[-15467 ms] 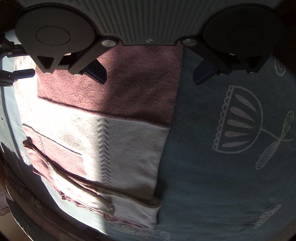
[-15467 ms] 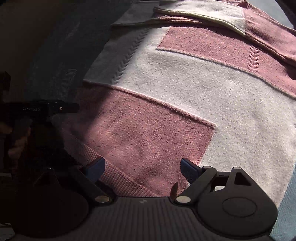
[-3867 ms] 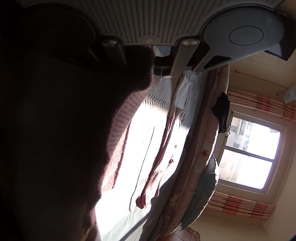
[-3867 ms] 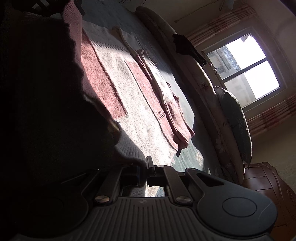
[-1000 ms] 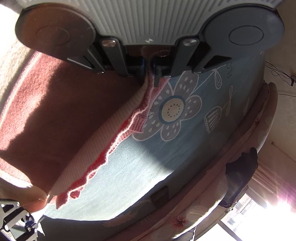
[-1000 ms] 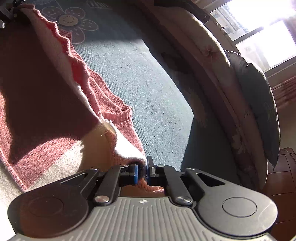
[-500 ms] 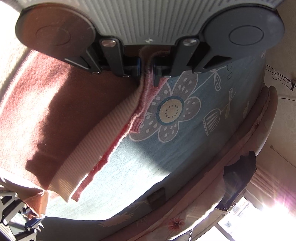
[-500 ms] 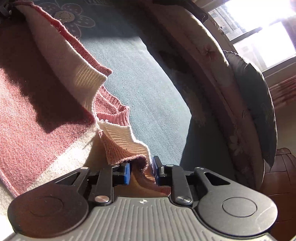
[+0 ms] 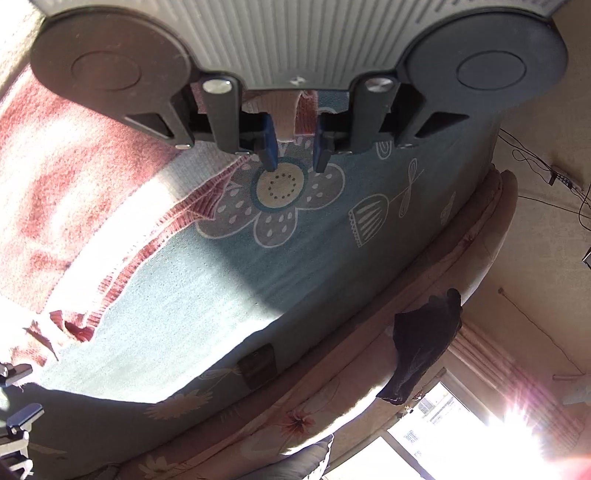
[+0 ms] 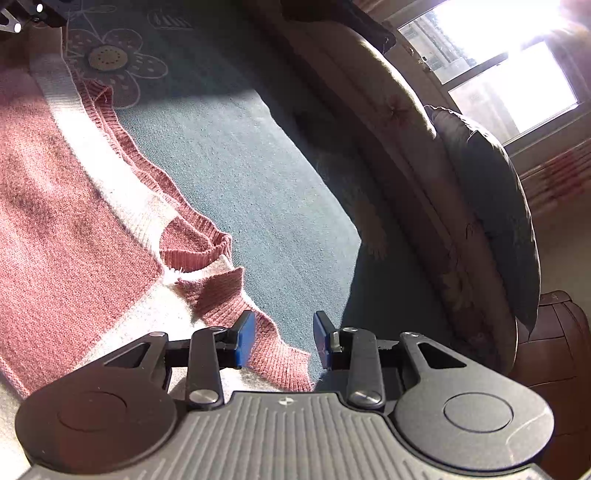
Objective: Fold clothes
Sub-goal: 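Open the right gripper on the folded hem while the left gripper keeps holding, then open the left gripper and lift both grippers off the folded sweater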
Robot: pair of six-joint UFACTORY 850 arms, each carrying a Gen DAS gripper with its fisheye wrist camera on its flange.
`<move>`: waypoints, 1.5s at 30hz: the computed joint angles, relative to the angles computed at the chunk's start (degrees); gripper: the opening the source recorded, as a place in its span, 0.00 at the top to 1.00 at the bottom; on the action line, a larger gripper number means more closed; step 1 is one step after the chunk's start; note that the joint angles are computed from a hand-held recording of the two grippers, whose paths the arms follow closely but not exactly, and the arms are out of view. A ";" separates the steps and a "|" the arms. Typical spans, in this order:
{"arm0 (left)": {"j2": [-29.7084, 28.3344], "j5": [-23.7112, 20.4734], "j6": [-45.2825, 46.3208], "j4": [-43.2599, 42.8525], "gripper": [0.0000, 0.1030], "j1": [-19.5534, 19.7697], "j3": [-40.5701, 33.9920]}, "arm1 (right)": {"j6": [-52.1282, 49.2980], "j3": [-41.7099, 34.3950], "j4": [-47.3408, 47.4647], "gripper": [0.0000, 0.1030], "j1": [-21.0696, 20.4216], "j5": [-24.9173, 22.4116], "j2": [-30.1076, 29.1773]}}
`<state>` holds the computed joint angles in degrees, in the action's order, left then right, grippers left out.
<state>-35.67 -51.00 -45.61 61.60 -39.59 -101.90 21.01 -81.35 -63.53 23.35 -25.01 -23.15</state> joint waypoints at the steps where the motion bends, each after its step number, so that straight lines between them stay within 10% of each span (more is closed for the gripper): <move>1: 0.24 -0.43 -0.28 0.29 0.77 0.03 0.02 | -0.72 0.19 1.06 0.63 0.16 0.24 0.40; 17: 12.62 -1.50 2.15 -15.33 0.72 -3.86 16.22 | -34.14 7.98 46.98 0.61 5.88 -1.08 10.31; 31: 29.22 11.63 -13.61 -31.27 0.62 1.21 33.19 | -59.01 7.76 80.52 0.61 10.02 -7.12 11.46; 39: 32.25 7.51 -23.25 -25.65 0.60 2.29 36.36 | -65.48 2.22 85.60 0.60 15.39 -6.69 6.41; 45: 34.34 7.47 -26.24 -23.59 0.54 2.79 39.31 | -47.59 -3.74 76.74 0.55 18.11 -8.90 2.23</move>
<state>-1.33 -43.53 -71.86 38.01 -36.80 -62.59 -26.58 -85.09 13.21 41.46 -33.91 -20.92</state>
